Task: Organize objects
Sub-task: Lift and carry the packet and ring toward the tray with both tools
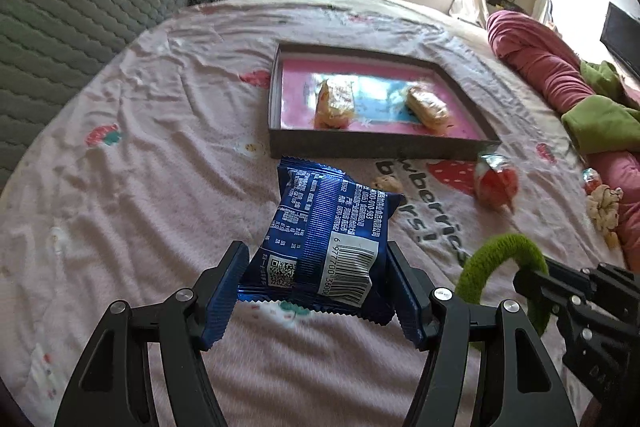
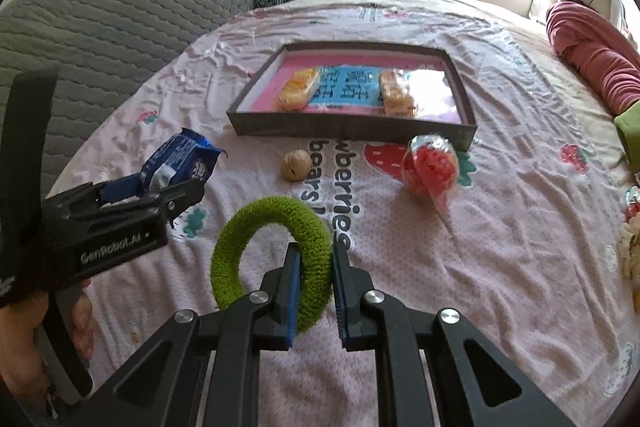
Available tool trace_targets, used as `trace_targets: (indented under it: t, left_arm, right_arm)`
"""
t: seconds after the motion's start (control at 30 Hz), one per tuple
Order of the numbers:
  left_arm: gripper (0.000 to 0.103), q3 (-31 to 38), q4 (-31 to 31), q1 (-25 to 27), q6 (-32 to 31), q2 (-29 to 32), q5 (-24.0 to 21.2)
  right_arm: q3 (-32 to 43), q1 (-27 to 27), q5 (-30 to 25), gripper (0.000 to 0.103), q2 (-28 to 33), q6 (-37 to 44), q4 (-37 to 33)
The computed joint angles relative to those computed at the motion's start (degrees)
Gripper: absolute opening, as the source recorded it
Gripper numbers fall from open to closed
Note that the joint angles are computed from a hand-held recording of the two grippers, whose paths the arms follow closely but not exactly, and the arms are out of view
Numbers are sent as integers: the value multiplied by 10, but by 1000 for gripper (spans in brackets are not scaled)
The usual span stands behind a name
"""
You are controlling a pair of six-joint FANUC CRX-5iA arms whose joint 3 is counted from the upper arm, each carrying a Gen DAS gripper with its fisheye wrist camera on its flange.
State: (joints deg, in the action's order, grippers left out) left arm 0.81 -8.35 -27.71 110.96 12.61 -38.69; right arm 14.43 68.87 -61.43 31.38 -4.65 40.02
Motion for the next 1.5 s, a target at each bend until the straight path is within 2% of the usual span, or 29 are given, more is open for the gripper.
trace_targets:
  t: [0.3,0.67,1.07,1.5]
  left_arm:
    - [69,-19,-66,-37,68,-78,-23]
    - [69,-15,-136,-84,130,-128,-62]
    - [69,2,-173,-115,160,-146,-84]
    - [69,14,-174,-117,162,-139,-87]
  right_arm:
    - [4,32,-51,15,-20,-31,52]
    - [12,71,-111,15,-35,-53,97]
    - [13,95,-150,15,-47,-66,126]
    - [9,90,-146,15,-51,-64,133]
